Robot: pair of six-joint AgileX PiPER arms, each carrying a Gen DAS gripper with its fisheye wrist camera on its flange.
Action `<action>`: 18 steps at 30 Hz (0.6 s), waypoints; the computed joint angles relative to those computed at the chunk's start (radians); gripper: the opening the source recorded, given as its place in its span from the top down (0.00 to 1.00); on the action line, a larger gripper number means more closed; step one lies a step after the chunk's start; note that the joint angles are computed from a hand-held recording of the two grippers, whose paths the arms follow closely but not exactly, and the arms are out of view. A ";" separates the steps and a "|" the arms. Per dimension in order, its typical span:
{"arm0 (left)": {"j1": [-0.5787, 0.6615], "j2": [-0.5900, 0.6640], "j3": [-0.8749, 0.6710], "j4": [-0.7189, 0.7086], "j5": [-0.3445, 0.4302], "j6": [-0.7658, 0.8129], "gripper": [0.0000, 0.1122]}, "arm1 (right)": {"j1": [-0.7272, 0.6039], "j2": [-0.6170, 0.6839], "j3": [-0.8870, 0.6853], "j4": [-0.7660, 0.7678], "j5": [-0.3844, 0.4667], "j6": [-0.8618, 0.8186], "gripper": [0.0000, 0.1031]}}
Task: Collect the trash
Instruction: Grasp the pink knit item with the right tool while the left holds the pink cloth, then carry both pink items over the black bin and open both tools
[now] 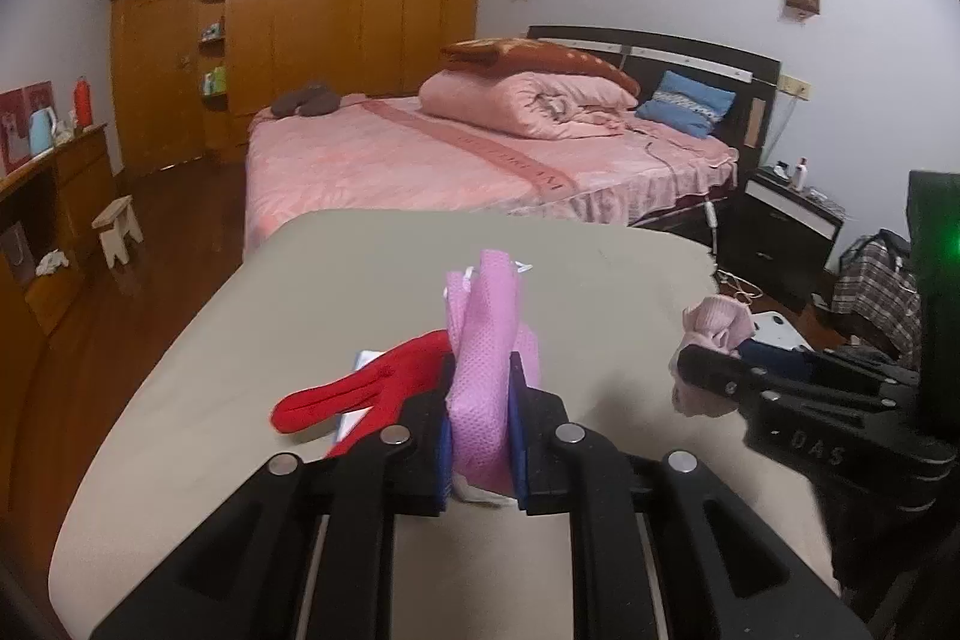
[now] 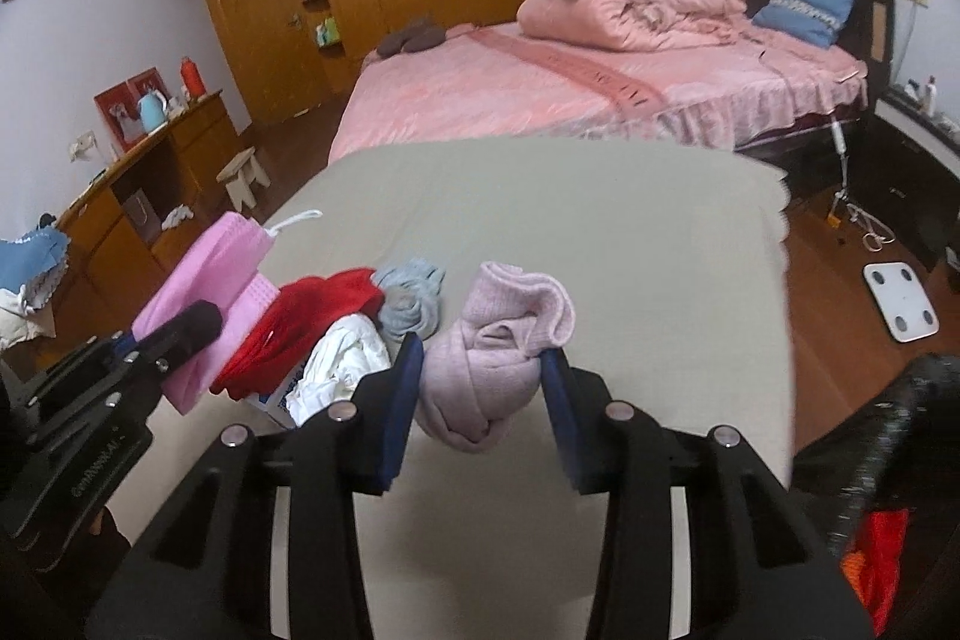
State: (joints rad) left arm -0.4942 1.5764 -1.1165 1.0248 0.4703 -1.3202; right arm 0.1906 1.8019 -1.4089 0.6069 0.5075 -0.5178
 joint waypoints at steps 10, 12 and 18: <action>-0.127 0.005 -0.091 -0.047 0.064 0.050 0.87 | -0.139 -0.191 0.145 0.065 0.027 -0.116 0.62; -0.157 0.014 -0.115 -0.055 0.073 0.060 0.87 | -0.167 -0.220 0.169 0.076 0.033 -0.136 0.62; -0.240 0.048 -0.188 -0.072 0.095 0.088 0.87 | -0.281 -0.314 0.238 0.107 0.068 -0.208 0.62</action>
State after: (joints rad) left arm -0.7337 1.6248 -1.3044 0.9530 0.5654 -1.2323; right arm -0.0908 1.4881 -1.1707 0.7135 0.5752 -0.7254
